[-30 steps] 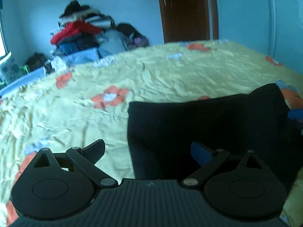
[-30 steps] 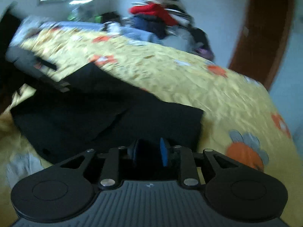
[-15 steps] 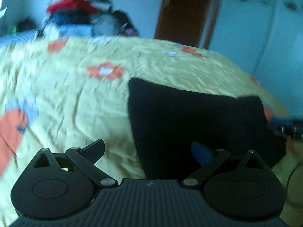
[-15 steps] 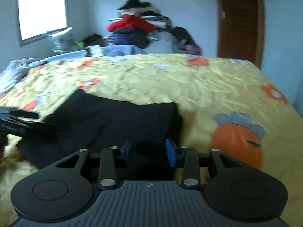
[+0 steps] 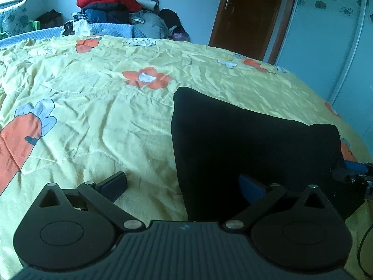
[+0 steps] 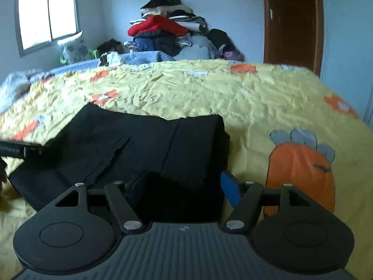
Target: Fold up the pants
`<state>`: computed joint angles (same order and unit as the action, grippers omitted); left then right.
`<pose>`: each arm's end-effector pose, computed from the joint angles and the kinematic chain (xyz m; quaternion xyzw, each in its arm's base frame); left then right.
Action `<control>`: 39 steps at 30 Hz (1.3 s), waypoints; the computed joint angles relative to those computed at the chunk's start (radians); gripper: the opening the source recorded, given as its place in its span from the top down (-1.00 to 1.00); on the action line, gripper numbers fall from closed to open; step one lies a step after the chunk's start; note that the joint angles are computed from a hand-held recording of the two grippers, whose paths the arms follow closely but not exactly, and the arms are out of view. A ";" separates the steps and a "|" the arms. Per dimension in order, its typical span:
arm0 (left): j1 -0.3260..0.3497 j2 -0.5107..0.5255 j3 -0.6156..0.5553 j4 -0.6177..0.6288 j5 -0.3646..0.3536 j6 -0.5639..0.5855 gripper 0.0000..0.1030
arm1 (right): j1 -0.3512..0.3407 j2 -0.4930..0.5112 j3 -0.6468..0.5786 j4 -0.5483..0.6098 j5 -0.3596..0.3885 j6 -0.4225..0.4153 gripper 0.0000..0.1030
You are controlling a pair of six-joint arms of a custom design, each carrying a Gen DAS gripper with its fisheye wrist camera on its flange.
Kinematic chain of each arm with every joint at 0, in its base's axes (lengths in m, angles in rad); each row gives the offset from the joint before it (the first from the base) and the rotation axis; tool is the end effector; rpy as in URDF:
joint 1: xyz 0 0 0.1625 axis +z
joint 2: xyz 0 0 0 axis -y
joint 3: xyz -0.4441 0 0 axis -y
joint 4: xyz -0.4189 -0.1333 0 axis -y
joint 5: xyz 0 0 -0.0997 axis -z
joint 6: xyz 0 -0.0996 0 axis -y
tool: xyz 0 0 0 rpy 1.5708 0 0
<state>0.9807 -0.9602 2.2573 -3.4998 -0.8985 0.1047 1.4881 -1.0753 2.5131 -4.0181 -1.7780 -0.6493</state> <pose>-0.1128 -0.5194 0.1191 0.2091 0.8786 -0.3601 0.2338 0.0792 -0.4102 0.1705 0.1953 -0.8499 0.4167 0.2567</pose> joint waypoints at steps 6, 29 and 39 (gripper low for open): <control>-0.006 0.012 -0.004 -0.007 0.014 0.008 -1.00 | -0.034 -0.017 0.011 0.026 0.053 0.046 -0.48; 0.040 -0.011 -0.039 0.079 -0.209 0.081 0.29 | -0.129 -0.220 -0.062 0.561 0.302 0.093 0.24; 0.002 -0.037 0.002 -0.150 -0.162 0.183 0.59 | 0.025 -0.160 -0.074 0.402 0.248 0.113 0.45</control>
